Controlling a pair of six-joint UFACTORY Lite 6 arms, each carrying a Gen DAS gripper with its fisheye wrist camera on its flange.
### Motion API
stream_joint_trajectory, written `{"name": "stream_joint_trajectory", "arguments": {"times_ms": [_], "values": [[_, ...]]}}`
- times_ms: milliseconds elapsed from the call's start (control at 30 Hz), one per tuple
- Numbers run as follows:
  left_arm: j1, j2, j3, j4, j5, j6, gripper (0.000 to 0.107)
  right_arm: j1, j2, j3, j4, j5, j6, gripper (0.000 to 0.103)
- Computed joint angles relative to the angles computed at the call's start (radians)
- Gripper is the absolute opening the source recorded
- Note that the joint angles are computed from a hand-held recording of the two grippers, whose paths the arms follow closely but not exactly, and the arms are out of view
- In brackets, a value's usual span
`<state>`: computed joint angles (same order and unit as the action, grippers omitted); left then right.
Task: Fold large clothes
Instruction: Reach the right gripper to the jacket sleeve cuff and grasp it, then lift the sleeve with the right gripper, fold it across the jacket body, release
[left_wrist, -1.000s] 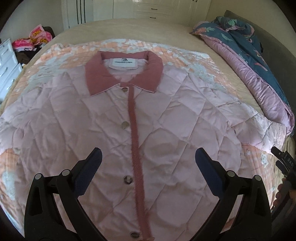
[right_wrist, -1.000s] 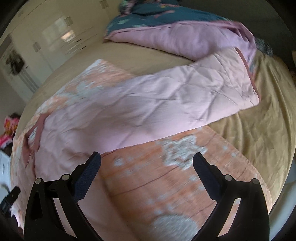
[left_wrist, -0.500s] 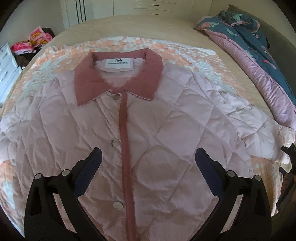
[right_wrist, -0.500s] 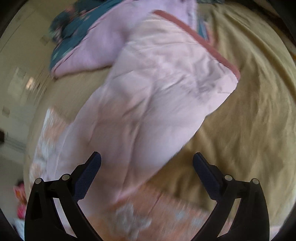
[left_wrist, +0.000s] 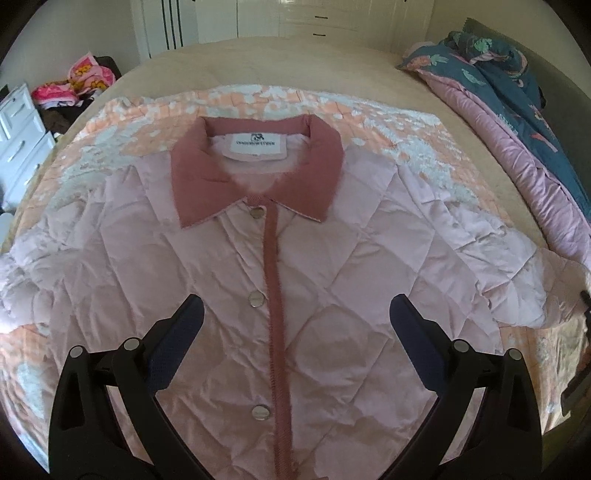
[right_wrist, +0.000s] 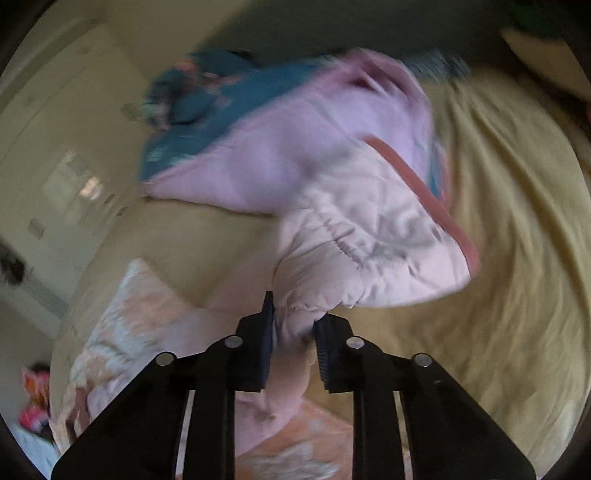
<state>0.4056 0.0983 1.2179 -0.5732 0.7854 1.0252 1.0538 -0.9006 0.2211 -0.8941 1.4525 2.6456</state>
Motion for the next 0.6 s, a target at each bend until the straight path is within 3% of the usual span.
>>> {"name": "stream_joint_trajectory", "arguments": {"times_ms": [233, 600], "values": [[0.101, 0.079, 0.191, -0.073, 0.186, 0.055, 0.094, 0.077, 0.306, 0.358, -0.149, 0.056, -0.142, 0.016], [0.234, 0.259, 0.511, -0.112, 0.369, 0.061, 0.094, 0.03, 0.831, 0.984, -0.328, -0.085, -0.462, 0.015]]}}
